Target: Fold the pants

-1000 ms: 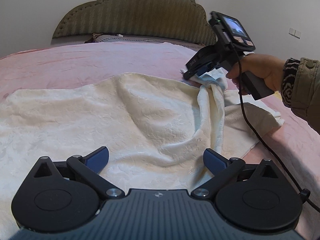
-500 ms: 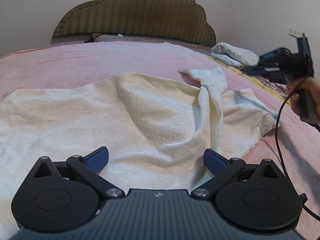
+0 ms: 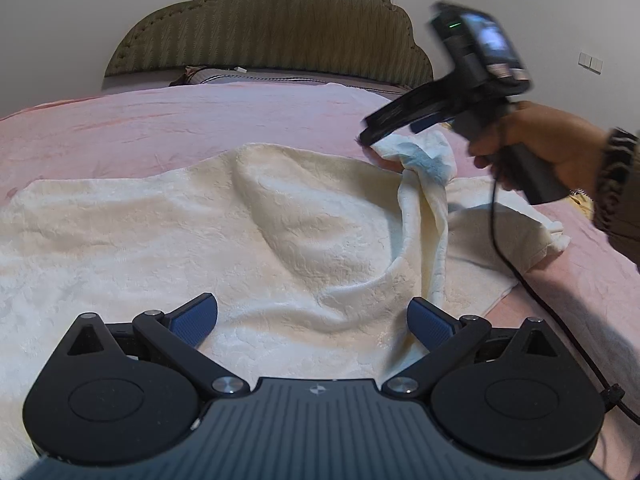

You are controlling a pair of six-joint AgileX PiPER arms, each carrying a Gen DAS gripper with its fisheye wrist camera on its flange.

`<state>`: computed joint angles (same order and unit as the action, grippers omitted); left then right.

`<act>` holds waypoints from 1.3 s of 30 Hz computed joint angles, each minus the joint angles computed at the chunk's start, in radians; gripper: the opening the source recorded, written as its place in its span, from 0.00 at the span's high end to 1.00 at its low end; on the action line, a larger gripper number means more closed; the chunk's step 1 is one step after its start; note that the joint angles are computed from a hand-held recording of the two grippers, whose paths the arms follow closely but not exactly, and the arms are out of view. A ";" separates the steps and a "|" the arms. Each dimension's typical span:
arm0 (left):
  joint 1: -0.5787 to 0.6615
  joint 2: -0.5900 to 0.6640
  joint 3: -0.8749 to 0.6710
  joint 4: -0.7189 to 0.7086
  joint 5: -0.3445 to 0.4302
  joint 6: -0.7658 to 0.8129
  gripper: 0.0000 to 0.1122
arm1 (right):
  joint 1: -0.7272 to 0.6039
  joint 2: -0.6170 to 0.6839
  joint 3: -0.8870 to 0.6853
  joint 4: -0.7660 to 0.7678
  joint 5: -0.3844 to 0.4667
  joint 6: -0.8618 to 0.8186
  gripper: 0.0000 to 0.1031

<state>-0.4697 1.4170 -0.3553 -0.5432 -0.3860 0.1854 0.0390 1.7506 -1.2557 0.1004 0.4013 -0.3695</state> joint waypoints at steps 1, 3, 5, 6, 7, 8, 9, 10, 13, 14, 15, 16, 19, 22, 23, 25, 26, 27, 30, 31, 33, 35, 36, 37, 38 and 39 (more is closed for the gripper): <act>0.002 -0.002 0.002 0.007 0.001 -0.008 0.08 | 0.030 0.040 -0.030 -0.100 0.007 0.053 0.21; 0.006 -0.004 0.005 0.026 0.000 -0.026 0.08 | 0.074 0.113 -0.094 -0.247 0.058 0.157 0.23; 0.007 -0.005 0.007 0.032 0.000 -0.032 0.08 | 0.067 0.146 -0.120 -0.234 0.074 0.177 0.72; 0.007 -0.005 0.007 0.033 -0.002 -0.034 0.08 | 0.040 0.140 -0.113 -0.167 0.057 0.149 0.84; 0.006 -0.004 0.008 0.032 -0.003 -0.033 0.08 | 0.015 0.129 -0.101 -0.115 0.038 0.119 0.92; 0.003 -0.004 0.008 0.023 -0.004 -0.026 0.08 | -0.013 0.112 -0.085 -0.028 0.028 0.050 0.94; 0.002 -0.002 0.007 0.020 -0.005 -0.022 0.08 | -0.044 0.090 -0.058 0.072 0.011 -0.039 0.94; 0.001 0.000 0.006 0.017 -0.006 -0.020 0.08 | -0.078 0.051 -0.010 0.172 -0.025 -0.133 0.94; 0.001 0.000 0.005 0.017 -0.004 -0.021 0.08 | -0.185 -0.084 0.117 0.472 -0.064 -0.387 0.94; 0.001 0.000 0.005 0.017 -0.004 -0.021 0.08 | -0.230 -0.136 0.160 0.572 -0.056 -0.462 0.94; 0.001 0.001 0.004 0.014 -0.003 -0.016 0.08 | -0.287 -0.186 0.199 0.672 -0.031 -0.536 0.94; -0.001 0.001 0.003 0.007 -0.003 -0.010 0.08 | -0.355 -0.224 0.228 0.772 0.017 -0.615 0.94; -0.004 0.001 0.000 -0.013 0.002 0.012 0.08 | -0.573 -0.276 0.301 0.960 0.192 -0.769 0.94; -0.008 0.004 -0.006 -0.038 0.005 0.039 0.08 | -0.682 -0.228 0.290 0.903 0.312 -0.726 0.92; -0.008 0.004 -0.007 -0.040 0.006 0.041 0.08 | -0.692 -0.207 0.287 0.889 0.322 -0.708 0.91; -0.005 0.000 -0.007 -0.035 0.011 0.035 0.08 | -0.736 -0.150 0.278 0.929 0.387 -0.687 0.88; -0.001 -0.003 -0.006 -0.023 0.013 0.025 0.08 | -0.750 -0.121 0.273 0.966 0.411 -0.680 0.79; 0.002 -0.005 -0.006 -0.014 0.014 0.017 0.08 | -0.764 -0.092 0.270 1.009 0.440 -0.686 0.73; 0.009 -0.007 -0.003 0.010 0.016 -0.006 0.08 | -0.781 -0.034 0.264 1.114 0.505 -0.693 0.31; 0.009 -0.007 -0.003 0.010 0.016 -0.006 0.08 | -0.785 -0.019 0.260 1.149 0.525 -0.692 0.19; 0.005 -0.006 -0.005 -0.008 0.016 0.011 0.08 | -0.766 -0.003 0.245 1.187 0.522 -0.674 0.16; 0.003 -0.006 -0.006 -0.012 0.016 0.013 0.08 | -0.727 0.002 0.227 1.196 0.484 -0.699 0.21; 0.004 -0.007 -0.006 -0.008 0.017 0.010 0.08 | -0.709 0.006 0.221 1.198 0.456 -0.695 0.29; 0.006 -0.007 -0.005 0.001 0.018 0.001 0.08 | -0.695 0.022 0.207 1.202 0.438 -0.680 0.61; 0.008 -0.008 -0.003 0.011 0.017 -0.009 0.08 | -0.693 0.035 0.202 1.220 0.431 -0.678 0.91; 0.010 -0.008 -0.002 0.020 0.017 -0.019 0.08 | -0.694 0.038 0.213 1.252 0.413 -0.692 0.95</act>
<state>-0.4596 1.4086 -0.3571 -0.5231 -0.3694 0.1668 -0.6551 1.7884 -1.0426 1.3528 0.8143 -1.0617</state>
